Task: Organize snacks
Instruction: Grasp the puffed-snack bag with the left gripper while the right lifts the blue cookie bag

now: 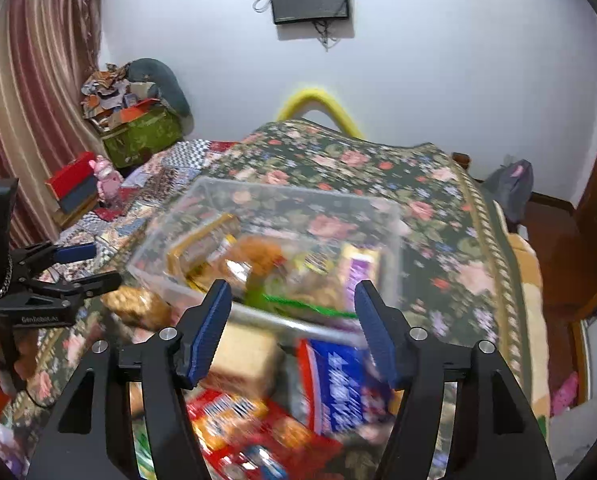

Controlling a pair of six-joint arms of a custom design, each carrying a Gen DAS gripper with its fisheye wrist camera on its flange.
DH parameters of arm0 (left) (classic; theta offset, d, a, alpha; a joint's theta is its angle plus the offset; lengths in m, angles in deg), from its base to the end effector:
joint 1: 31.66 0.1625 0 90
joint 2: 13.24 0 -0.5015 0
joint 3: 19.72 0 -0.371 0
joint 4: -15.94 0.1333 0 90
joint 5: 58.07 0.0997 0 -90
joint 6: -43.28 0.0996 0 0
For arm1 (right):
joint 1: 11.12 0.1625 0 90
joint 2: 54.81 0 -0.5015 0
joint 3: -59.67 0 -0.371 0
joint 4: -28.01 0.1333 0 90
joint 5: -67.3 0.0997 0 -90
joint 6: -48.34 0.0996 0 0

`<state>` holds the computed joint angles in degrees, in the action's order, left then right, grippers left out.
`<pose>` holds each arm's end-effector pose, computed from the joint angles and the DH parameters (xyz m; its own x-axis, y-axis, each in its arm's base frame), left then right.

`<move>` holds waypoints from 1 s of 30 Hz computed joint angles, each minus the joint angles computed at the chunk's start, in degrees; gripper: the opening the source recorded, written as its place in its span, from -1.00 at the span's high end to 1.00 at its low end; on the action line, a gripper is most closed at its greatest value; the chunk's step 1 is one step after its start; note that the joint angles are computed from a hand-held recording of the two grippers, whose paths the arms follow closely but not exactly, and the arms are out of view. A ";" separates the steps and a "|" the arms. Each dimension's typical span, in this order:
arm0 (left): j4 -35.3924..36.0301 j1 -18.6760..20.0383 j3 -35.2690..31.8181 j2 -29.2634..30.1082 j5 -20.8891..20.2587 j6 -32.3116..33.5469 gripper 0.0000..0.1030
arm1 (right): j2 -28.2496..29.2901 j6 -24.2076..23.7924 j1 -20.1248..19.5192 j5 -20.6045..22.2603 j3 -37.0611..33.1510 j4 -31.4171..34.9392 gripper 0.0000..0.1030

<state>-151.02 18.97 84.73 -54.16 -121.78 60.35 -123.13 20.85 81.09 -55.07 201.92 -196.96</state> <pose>-0.2828 -0.6243 0.0952 -0.5438 0.6884 -0.4800 0.8124 0.5752 -0.0956 0.0957 -0.4065 0.3185 -0.7561 0.1630 0.6338 -0.4145 0.6302 -0.6565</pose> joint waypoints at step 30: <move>-5.68 0.56 0.65 6.92 6.02 -0.80 -0.44 | -1.11 9.35 -13.63 6.80 2.80 8.03 -0.98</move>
